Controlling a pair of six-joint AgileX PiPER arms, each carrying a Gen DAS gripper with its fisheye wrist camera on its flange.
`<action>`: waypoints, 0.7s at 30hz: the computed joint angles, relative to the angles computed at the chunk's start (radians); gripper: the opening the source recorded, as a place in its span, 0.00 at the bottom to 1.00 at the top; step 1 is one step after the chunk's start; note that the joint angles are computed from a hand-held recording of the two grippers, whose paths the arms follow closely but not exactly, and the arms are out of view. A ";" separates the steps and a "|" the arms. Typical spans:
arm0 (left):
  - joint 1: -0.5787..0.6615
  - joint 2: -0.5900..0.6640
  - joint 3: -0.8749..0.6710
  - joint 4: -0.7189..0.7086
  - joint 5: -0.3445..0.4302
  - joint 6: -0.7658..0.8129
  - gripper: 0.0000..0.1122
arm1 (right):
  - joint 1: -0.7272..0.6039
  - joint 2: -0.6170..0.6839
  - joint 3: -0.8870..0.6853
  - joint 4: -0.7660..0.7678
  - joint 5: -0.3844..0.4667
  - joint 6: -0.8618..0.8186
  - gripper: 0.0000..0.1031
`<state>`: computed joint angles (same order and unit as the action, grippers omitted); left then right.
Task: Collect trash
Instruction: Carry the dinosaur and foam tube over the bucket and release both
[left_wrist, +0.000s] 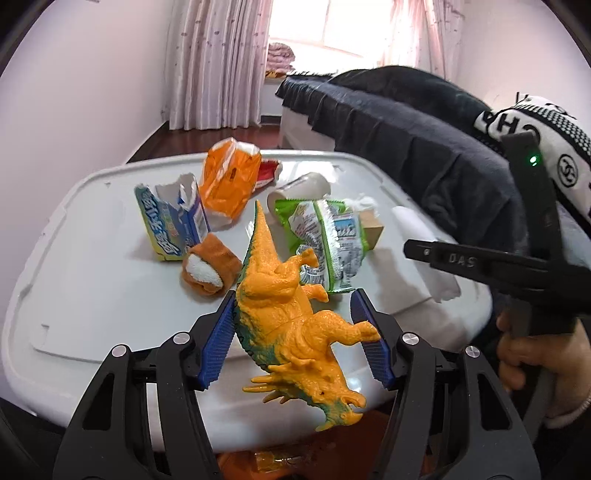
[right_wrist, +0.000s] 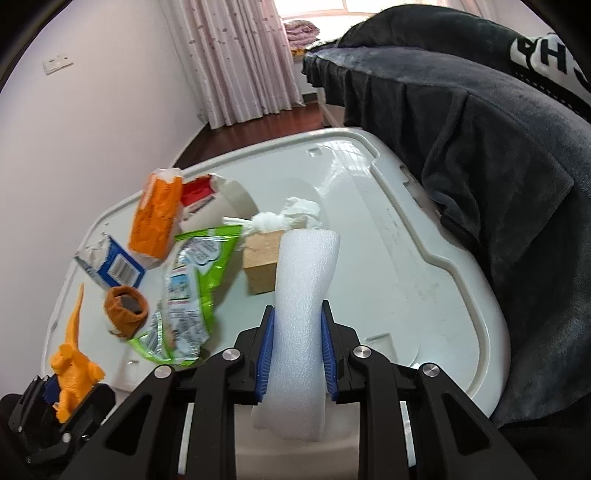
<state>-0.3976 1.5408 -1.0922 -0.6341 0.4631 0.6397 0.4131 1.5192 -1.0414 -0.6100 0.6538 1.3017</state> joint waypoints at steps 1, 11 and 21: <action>0.014 -0.024 0.012 -0.030 0.014 0.034 0.54 | 0.014 -0.010 0.005 -0.015 0.003 0.010 0.23; 0.097 -0.261 0.136 -0.063 0.123 0.195 0.54 | 0.230 -0.163 0.110 -0.105 0.054 0.122 0.23; 0.061 -0.447 0.304 0.143 0.158 0.169 0.54 | 0.501 -0.309 0.185 -0.087 0.156 0.219 0.23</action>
